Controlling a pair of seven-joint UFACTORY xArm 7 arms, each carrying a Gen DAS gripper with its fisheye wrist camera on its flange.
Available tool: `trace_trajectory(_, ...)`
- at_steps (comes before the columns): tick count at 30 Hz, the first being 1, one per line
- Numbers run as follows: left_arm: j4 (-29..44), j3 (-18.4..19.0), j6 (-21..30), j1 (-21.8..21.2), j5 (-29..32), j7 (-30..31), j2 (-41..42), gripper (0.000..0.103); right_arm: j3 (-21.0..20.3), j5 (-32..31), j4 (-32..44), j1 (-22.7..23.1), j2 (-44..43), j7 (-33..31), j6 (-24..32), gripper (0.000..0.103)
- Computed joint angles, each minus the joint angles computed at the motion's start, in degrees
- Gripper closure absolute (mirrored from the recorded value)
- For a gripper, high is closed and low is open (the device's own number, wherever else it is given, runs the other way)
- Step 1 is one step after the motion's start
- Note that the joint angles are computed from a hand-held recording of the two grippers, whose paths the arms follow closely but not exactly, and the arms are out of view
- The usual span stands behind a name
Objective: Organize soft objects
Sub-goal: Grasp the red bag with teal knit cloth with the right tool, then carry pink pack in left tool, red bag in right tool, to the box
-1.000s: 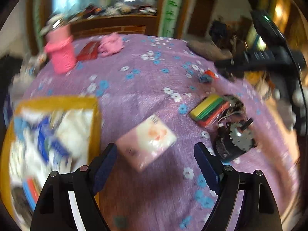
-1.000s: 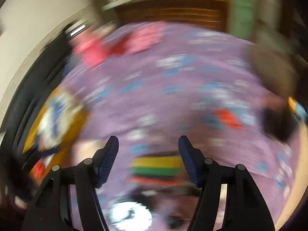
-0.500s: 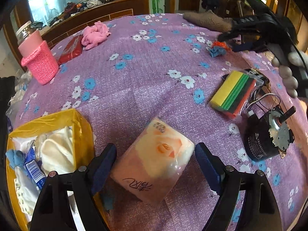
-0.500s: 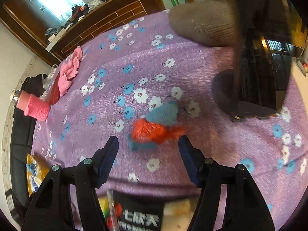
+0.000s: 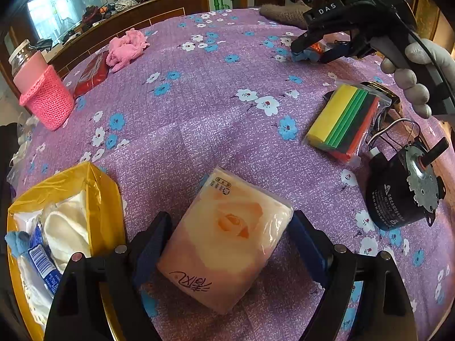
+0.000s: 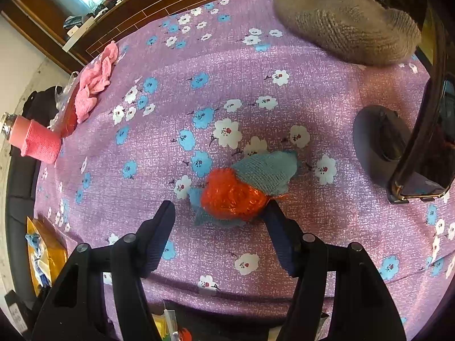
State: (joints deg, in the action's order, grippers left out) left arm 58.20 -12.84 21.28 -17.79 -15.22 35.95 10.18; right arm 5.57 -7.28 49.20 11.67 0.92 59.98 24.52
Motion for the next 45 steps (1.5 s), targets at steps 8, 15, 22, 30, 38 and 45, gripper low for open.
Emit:
trace_trajectory(8, -0.4, 0.1, -0.4, 0.0, -0.1, -0.3, -0.3, 0.015, -0.2, 10.6, -2.3, -0.7, -0.4, -3.4, -6.1, 0.032)
trace_trajectory(15, -3.2, -1.4, -1.7, 1.2, -7.7, 5.4, -3.3, 0.035, -0.6, -0.6, 2.1, 0.0, 1.2, 5.0, 2.0, 0.067)
trace_trajectory(22, -7.5, 0.9, 3.0, 0.4, -23.3, 16.5, -11.1, 0.035, 1.1, -8.7, -2.3, -0.2, -5.9, 13.1, 2.3, 0.069)
trace_trajectory(30, -15.9, 9.1, 10.3, -2.1, -33.5, 23.2, -24.8, 0.035, 7.2, -13.5, -2.3, 0.6, -14.1, 17.0, 10.3, 0.069)
trace_trajectory(38, -24.6, 16.7, 17.3, -0.4, -33.3, 23.1, -38.4, 0.034, 12.8, -14.8, -0.4, 4.5, -17.4, 20.1, 16.4, 0.069)
trace_trajectory(45, -29.6, 21.6, 21.2, 2.4, -29.9, 22.3, -47.0, 0.034, 16.1, -16.7, 1.8, 8.3, -16.8, 24.9, 18.9, 0.069)
